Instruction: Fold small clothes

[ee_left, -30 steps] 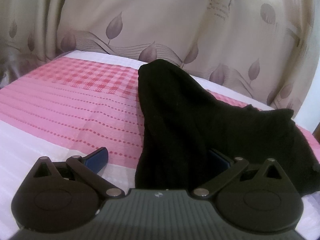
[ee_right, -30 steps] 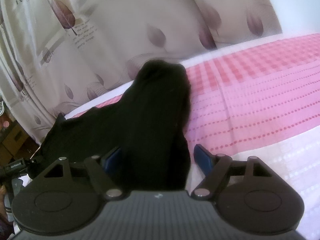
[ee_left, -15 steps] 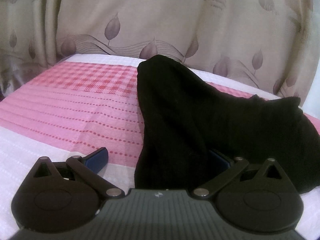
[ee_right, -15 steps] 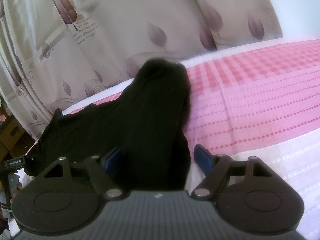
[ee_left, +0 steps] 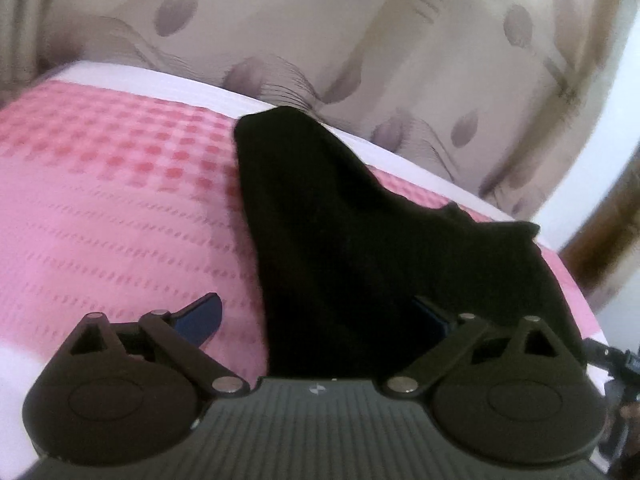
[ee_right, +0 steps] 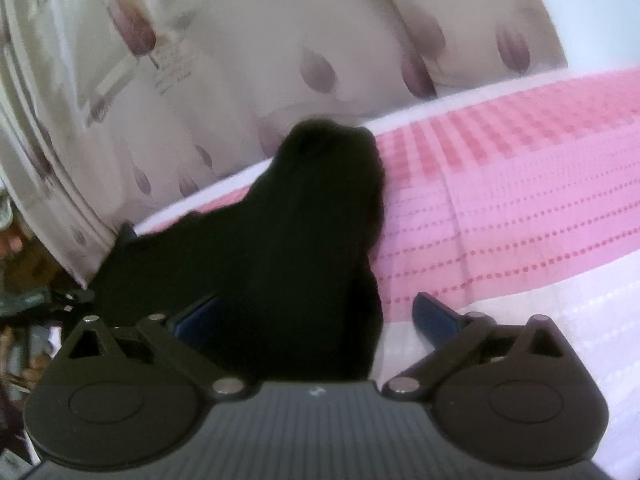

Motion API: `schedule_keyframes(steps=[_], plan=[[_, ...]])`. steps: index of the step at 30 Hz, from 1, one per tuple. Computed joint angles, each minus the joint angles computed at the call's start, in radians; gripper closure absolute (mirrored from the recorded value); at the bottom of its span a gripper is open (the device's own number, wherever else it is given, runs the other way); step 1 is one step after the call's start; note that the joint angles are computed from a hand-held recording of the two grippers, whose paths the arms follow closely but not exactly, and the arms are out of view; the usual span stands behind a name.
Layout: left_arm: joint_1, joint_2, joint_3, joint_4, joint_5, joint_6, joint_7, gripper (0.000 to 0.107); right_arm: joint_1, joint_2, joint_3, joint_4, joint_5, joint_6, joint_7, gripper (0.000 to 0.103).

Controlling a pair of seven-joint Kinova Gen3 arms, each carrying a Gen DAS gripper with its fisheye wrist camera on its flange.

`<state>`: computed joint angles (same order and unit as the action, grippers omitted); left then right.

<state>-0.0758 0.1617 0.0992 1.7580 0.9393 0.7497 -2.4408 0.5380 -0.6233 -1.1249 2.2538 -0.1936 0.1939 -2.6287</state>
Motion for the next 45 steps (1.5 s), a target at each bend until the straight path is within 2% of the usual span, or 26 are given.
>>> schedule_keyframes(steps=[3, 5, 6, 7, 10, 13, 15, 17, 19, 23, 25, 31, 39, 42, 44, 45], plan=[[0.002, 0.071, 0.015, -0.096, -0.036, 0.07, 0.011, 0.025, 0.026, -0.008, -0.023, -0.032, 0.011, 0.045, 0.01, 0.0], [0.003, 0.113, 0.029, -0.15, -0.055, 0.095, 0.026, 0.027, 0.046, -0.008, -0.041, -0.054, 0.021, 0.075, 0.025, 0.0], [0.003, 0.131, 0.035, -0.175, -0.064, 0.103, 0.042, 0.038, 0.053, -0.008, -0.048, -0.063, 0.025, 0.085, 0.033, 0.0], [0.006, 0.148, 0.037, -0.2, -0.08, 0.11, 0.069, 0.058, 0.058, -0.01, -0.053, -0.069, 0.025, 0.093, 0.039, 0.0], [-0.038, 0.217, 0.066, -0.26, -0.049, 0.18, 0.131, 0.076, 0.057, -0.015, -0.053, -0.065, 0.015, 0.086, 0.05, 0.0], [-0.045, 0.215, 0.08, -0.228, -0.008, 0.142, 0.133, 0.081, 0.052, -0.022, -0.047, -0.055, 0.004, 0.07, 0.053, 0.0], [-0.064, 0.19, 0.136, -0.204, -0.045, 0.078, 0.191, 0.085, 0.044, -0.019, -0.041, -0.048, -0.001, 0.058, 0.057, 0.0], [-0.058, 0.163, 0.164, -0.187, -0.084, 0.019, 0.273, 0.086, 0.033, -0.019, -0.033, -0.037, -0.007, 0.041, 0.057, 0.0], [-0.007, 0.142, 0.128, -0.193, -0.114, 0.004, 0.354, 0.087, 0.027, -0.031, -0.029, -0.029, -0.017, 0.032, 0.048, 0.0], [0.069, 0.105, 0.104, -0.227, -0.207, -0.012, 0.517, 0.088, 0.022, -0.056, -0.025, -0.017, -0.026, 0.014, 0.038, 0.0], [0.127, 0.092, 0.083, -0.256, -0.262, -0.012, 0.598, 0.088, 0.019, -0.063, -0.024, -0.013, -0.025, 0.007, 0.041, 0.0], [0.389, 0.094, -0.051, -0.365, -0.427, 0.034, 0.842, 0.09, 0.003, -0.084, -0.013, 0.016, -0.035, -0.04, 0.039, 0.0], [0.511, 0.162, 0.073, -0.449, -0.704, 0.032, 1.166, 0.091, -0.018, -0.101, -0.002, 0.041, -0.044, -0.086, 0.033, 0.0], [0.538, 0.185, 0.097, -0.454, -0.741, 0.017, 1.195, 0.09, -0.025, -0.105, 0.002, 0.049, -0.048, -0.097, 0.029, 0.0], [0.53, 0.188, 0.113, -0.438, -0.71, -0.009, 1.175, 0.08, -0.027, -0.11, 0.004, 0.052, -0.051, -0.099, 0.025, 0.0], [0.498, 0.186, 0.142, -0.418, -0.67, -0.034, 1.144, 0.063, -0.029, -0.11, 0.004, 0.054, -0.052, -0.103, 0.024, 0.0]])
